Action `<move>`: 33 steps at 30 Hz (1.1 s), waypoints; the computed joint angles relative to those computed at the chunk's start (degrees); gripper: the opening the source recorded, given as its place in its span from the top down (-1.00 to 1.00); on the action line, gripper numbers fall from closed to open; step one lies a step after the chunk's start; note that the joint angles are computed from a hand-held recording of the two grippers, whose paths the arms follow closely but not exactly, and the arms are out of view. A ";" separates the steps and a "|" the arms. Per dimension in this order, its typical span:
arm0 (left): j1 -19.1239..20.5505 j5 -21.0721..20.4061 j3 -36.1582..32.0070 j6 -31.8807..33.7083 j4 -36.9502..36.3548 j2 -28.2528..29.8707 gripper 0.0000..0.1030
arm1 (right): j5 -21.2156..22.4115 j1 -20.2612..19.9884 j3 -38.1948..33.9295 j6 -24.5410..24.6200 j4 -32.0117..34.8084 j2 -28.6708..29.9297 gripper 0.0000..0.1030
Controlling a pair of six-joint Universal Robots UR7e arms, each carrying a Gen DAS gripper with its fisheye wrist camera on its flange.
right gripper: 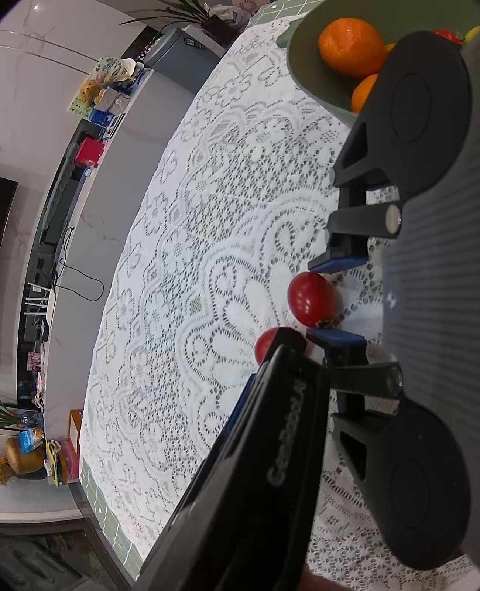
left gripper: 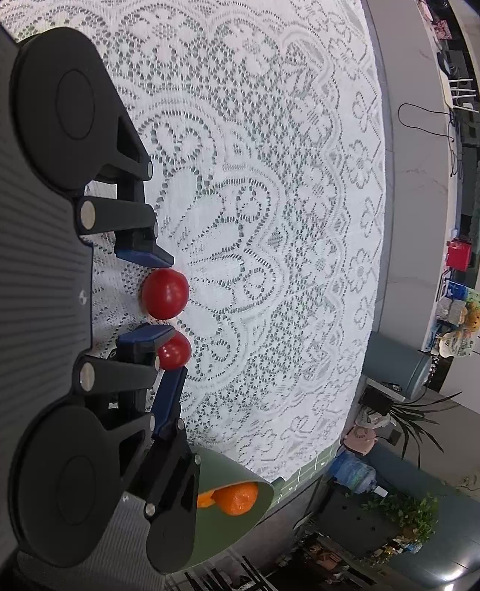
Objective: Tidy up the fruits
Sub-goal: 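Grasp a cherry tomato with the left tool while the right tool grasps the other tomato, then carry both held cherry tomatoes over the green colander with both tools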
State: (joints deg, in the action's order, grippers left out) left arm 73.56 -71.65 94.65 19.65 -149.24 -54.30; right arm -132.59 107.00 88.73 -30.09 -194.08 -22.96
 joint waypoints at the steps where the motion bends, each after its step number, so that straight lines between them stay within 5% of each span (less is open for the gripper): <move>1: -0.06 0.30 0.06 0.03 -0.29 0.16 0.23 | 0.03 -0.03 -0.10 0.01 0.05 0.02 0.44; 19: -0.18 0.95 -0.06 -0.29 -1.74 0.99 0.33 | -0.61 0.06 -1.51 0.43 2.08 0.32 0.47; 33: -0.11 1.87 4.49 -2.43 -3.92 -4.57 0.33 | 0.10 2.69 3.34 1.86 0.51 -2.01 0.47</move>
